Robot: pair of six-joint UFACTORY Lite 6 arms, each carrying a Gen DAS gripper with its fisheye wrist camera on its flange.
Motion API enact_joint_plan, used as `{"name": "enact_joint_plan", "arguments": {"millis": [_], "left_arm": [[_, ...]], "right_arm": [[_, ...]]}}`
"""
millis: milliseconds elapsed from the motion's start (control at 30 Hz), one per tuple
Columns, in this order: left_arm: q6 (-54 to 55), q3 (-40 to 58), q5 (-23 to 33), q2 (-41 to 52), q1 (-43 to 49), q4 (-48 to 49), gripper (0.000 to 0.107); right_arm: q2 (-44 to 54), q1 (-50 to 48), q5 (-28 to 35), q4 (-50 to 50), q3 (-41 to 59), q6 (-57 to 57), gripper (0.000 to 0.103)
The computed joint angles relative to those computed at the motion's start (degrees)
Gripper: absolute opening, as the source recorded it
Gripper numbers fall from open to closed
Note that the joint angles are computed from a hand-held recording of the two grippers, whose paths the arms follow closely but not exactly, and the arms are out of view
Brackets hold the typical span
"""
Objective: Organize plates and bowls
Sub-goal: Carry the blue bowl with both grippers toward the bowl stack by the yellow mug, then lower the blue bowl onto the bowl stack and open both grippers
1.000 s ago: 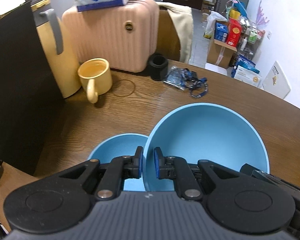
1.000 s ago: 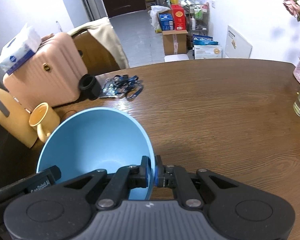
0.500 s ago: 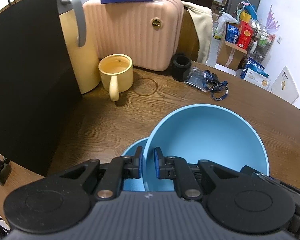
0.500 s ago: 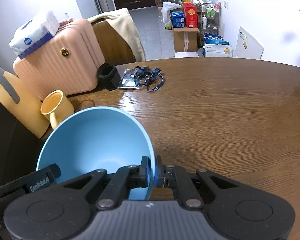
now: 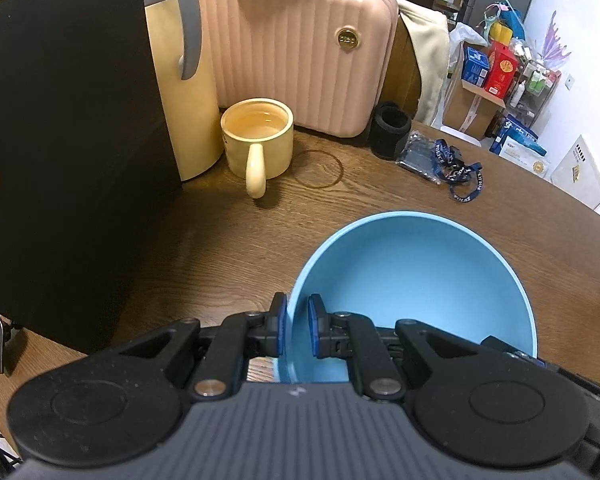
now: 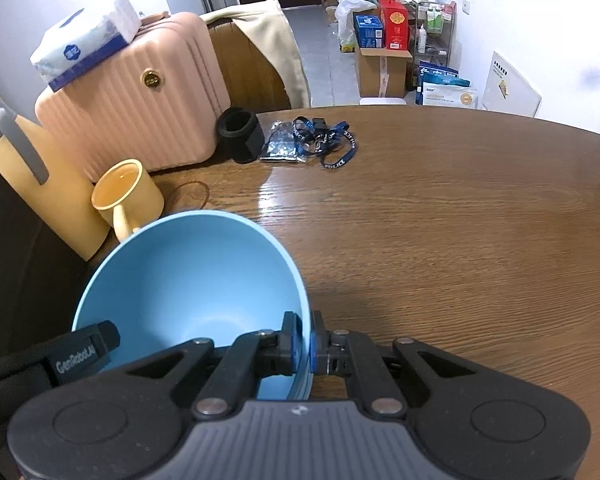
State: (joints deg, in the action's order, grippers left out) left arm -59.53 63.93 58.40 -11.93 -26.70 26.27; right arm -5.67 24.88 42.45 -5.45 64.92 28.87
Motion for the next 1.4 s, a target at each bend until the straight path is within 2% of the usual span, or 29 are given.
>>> {"name": "enact_joint_plan", "arguments": {"millis": [467,767,1300,1367,1400], "left_arm": [[4.53,-6.66,-5.92,-1.45,3.54,-0.25,0.012],[6.33,-11.47,-11.13,-2.52,4.77,0.08,0.012],[7.50,-15.98,-15.74,-3.75,5.24,0.80,0.012],[8.12,-16.36,-16.35,-4.13,5.55,0.38,0.012],[8.37,-16.42,-16.58,-4.34,5.64,0.28,0.013]], "right_arm": [[2.87,5.09,-3.36,-7.37,-2.27,8.34,0.006],[1.93,7.56,-6.73,-13.48,-7.18,15.01,0.006],[0.00,9.61,-9.82,-21.41,-12.17,23.56,0.007],[-0.49,9.34,-10.43,-21.09,-12.68,23.41,0.008],[-0.58,9.30,-10.61,-20.93,-12.72,23.33,0.011]]}}
